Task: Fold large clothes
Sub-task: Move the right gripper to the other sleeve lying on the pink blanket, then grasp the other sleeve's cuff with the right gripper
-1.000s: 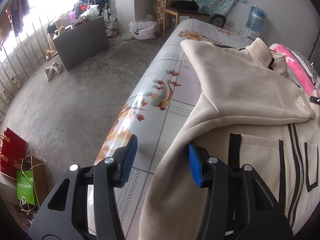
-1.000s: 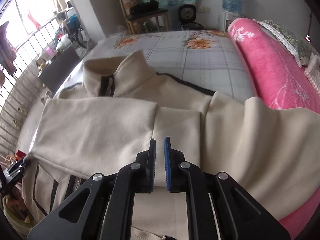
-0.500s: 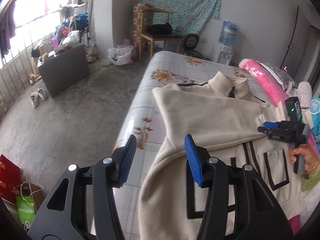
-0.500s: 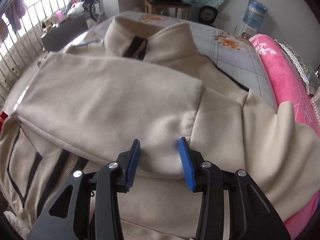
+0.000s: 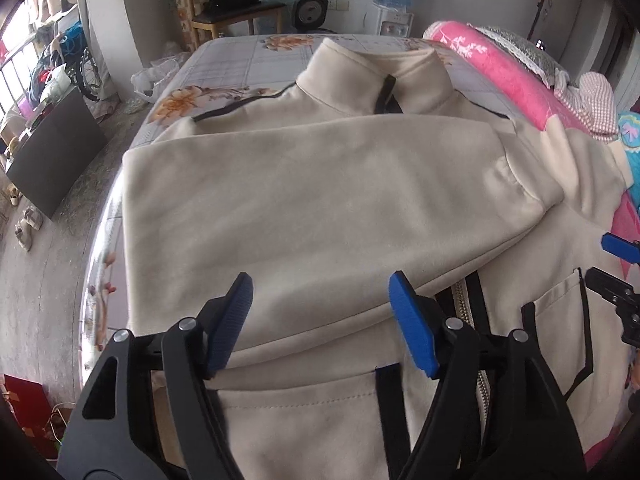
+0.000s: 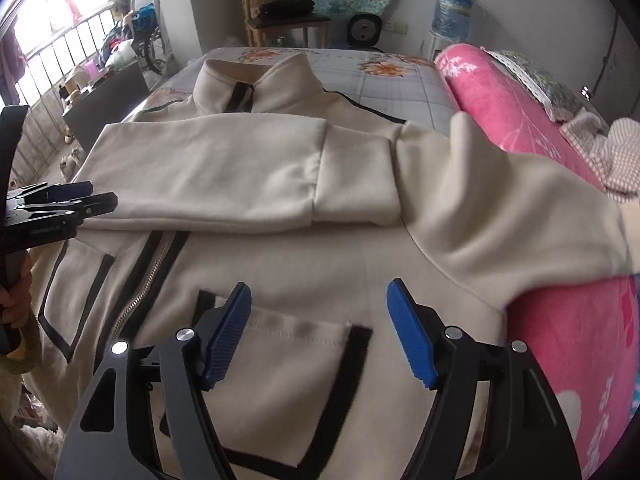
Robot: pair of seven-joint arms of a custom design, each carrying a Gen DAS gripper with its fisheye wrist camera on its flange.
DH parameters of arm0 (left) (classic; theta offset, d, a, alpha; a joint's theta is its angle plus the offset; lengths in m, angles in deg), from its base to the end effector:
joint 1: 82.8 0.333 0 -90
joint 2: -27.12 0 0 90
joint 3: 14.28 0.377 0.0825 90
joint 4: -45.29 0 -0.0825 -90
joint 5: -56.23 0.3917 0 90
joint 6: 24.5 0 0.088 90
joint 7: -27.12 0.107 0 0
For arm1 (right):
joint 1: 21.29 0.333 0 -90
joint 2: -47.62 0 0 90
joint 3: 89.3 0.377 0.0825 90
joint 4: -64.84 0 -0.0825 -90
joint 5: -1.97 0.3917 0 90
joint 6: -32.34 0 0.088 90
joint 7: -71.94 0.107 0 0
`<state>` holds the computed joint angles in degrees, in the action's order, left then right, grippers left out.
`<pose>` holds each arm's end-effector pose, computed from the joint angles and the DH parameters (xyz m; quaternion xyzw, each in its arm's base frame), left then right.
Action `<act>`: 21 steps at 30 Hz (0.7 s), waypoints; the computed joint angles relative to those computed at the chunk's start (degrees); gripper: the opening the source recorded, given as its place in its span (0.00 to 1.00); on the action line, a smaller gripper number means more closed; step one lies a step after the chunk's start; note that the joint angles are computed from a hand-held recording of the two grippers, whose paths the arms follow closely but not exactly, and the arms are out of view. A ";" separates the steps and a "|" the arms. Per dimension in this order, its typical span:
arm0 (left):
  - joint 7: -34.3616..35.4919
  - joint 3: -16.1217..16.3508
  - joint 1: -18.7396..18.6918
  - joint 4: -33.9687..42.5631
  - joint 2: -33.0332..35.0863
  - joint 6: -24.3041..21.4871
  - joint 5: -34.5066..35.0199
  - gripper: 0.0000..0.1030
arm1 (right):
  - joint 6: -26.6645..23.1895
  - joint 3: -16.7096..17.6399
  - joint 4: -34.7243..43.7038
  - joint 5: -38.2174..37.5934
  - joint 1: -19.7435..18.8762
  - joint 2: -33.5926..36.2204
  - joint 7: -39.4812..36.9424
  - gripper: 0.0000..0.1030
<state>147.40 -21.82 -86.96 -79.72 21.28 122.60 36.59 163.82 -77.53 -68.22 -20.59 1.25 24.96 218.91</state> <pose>0.5426 -0.1094 0.5430 -0.4949 0.8273 -0.2348 0.1246 0.3692 0.2572 0.5834 -0.6150 0.7417 -0.2046 0.1724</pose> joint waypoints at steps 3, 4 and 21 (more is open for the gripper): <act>-2.39 -0.83 -0.09 -1.47 0.95 2.48 2.84 0.77 | 0.36 -0.48 -3.82 1.58 -0.08 -2.64 1.73 0.67; -2.81 -0.79 -0.17 -2.21 0.88 4.29 2.43 0.80 | -0.26 -0.73 -4.95 2.73 -0.04 -3.58 2.39 0.67; 0.72 -0.03 -0.80 -5.16 0.34 10.05 -1.94 0.92 | 4.16 -7.28 -25.46 1.16 -19.36 -36.97 23.15 0.65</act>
